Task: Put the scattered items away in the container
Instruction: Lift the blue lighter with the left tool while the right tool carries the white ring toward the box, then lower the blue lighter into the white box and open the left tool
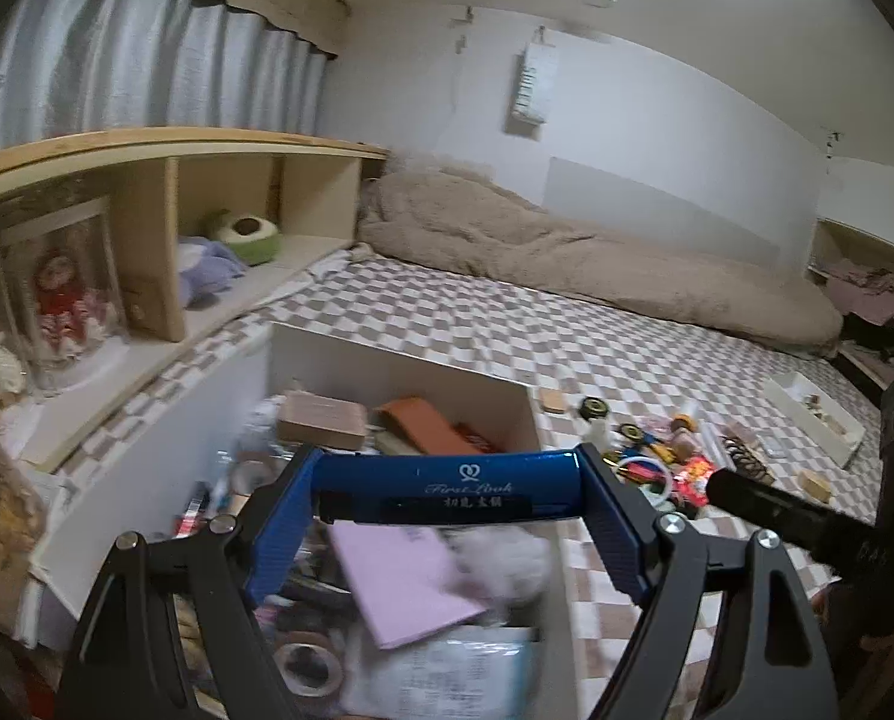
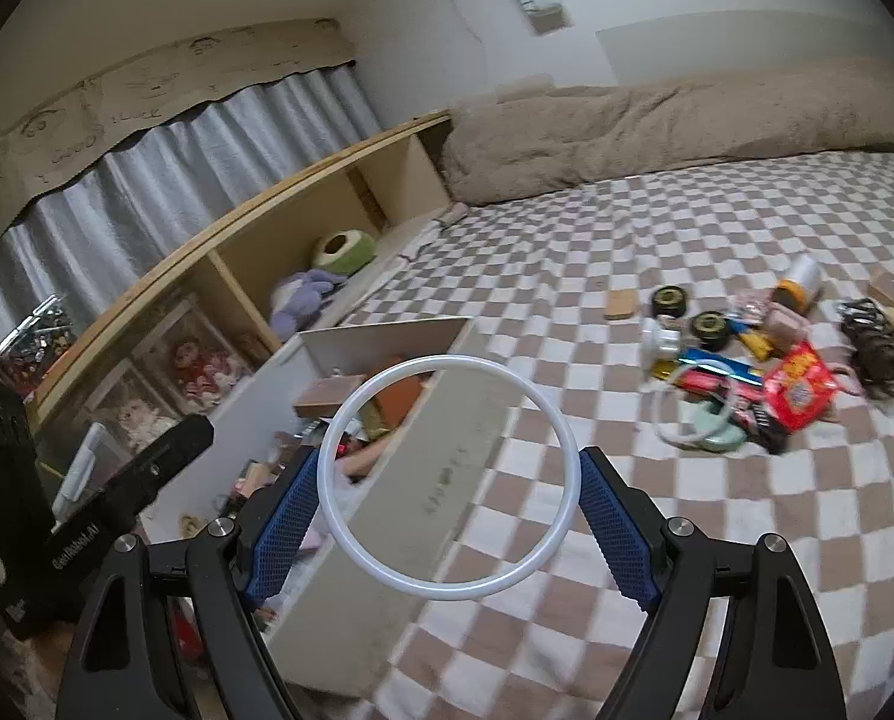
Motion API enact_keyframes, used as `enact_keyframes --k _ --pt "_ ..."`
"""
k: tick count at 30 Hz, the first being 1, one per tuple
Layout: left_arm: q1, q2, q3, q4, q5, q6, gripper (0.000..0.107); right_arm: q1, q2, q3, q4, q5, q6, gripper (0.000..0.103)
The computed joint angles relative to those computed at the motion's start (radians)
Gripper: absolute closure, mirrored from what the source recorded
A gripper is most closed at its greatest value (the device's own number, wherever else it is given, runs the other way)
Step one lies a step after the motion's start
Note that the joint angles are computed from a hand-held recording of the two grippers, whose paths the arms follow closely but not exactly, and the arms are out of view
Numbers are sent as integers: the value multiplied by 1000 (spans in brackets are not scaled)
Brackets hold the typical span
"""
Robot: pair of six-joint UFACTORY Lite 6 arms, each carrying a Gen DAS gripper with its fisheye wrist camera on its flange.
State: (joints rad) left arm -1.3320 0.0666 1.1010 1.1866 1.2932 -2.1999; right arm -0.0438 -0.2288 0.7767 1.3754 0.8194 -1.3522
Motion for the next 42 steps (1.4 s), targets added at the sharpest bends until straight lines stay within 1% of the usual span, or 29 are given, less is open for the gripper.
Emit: enact_keyframes --k 4,9,17,22,24,26,28,32,36,39,42 --pt "-15 -93 -89 -20 46 -3 24 111 -22 20 -2 -77 51 18" --pt "-37 -204 -197 -42 91 -21 24 214 -38 54 -18 -146 111 18" --pt "-58 -307 -284 -68 130 -11 24 337 -42 126 -72 -233 210 18" --pt "-48 -354 -318 -72 119 14 24 385 -27 167 -109 -266 253 18" --pt "-31 -392 -349 -61 79 13 24 399 -24 176 -125 -278 270 18" --pt "10 -445 -388 -52 -3 20 24 404 -19 181 -136 -279 281 18" --pt "59 -468 -398 -60 -71 63 24 406 -12 188 -151 -278 297 18" --pt "121 -489 -404 -107 -170 176 24 425 -1 197 -184 -282 331 18" --pt "136 -474 -393 -159 -216 270 24 453 12 204 -218 -288 357 18" --pt "161 -473 -396 -228 -271 367 24 476 24 214 -252 -294 382 18" --pt "179 -493 -410 -281 -291 449 24 499 33 219 -281 -302 402 18"
